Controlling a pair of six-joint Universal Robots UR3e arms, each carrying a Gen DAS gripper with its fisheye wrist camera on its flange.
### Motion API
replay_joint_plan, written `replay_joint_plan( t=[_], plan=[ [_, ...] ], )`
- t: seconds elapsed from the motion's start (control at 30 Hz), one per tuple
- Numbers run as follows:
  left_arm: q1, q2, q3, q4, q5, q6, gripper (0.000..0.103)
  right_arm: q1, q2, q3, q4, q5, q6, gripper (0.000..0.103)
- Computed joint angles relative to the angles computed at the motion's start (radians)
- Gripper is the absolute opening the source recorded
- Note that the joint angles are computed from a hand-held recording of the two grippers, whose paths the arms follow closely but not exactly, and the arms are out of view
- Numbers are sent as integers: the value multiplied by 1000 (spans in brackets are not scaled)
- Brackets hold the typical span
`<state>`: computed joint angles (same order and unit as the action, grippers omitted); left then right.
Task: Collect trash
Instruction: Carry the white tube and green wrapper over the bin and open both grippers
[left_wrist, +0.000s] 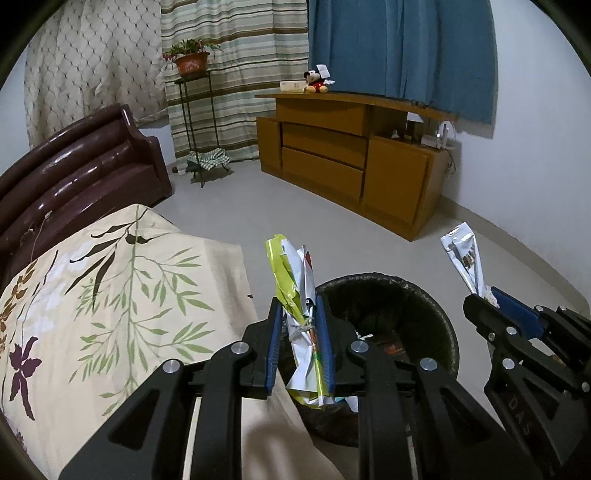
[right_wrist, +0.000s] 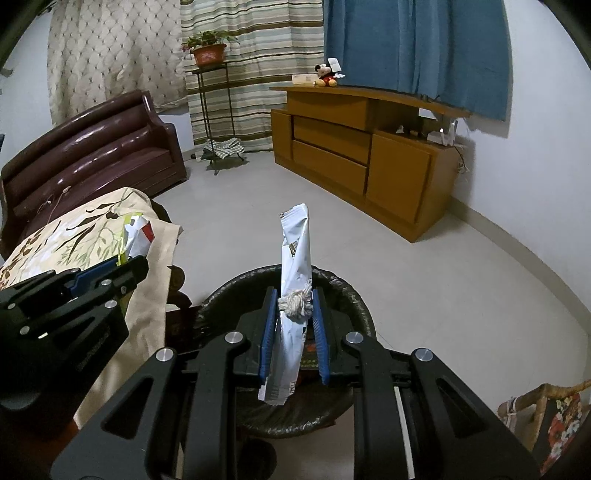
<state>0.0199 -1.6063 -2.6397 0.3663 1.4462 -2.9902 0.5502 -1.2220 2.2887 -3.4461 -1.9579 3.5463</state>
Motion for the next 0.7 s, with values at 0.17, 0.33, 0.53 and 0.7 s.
replay_joint_plan(
  t=[0.17,0.33,0.53,0.7],
  plan=[
    [-34,-56,57,-33,27,-13,20,-17,19,-9,-5,12,-3,19],
    [-62,-103,101,-45,50,-25,20,-35,33,-10,-16,27,-7,19],
    [-79,-133,136,-60,61,-39,21,-60,57,-24,-23,45,-13,19],
    [-78,-151,158,-71,66,-47,30,-73,82,-35,-34,52,-13,19]
  ],
)
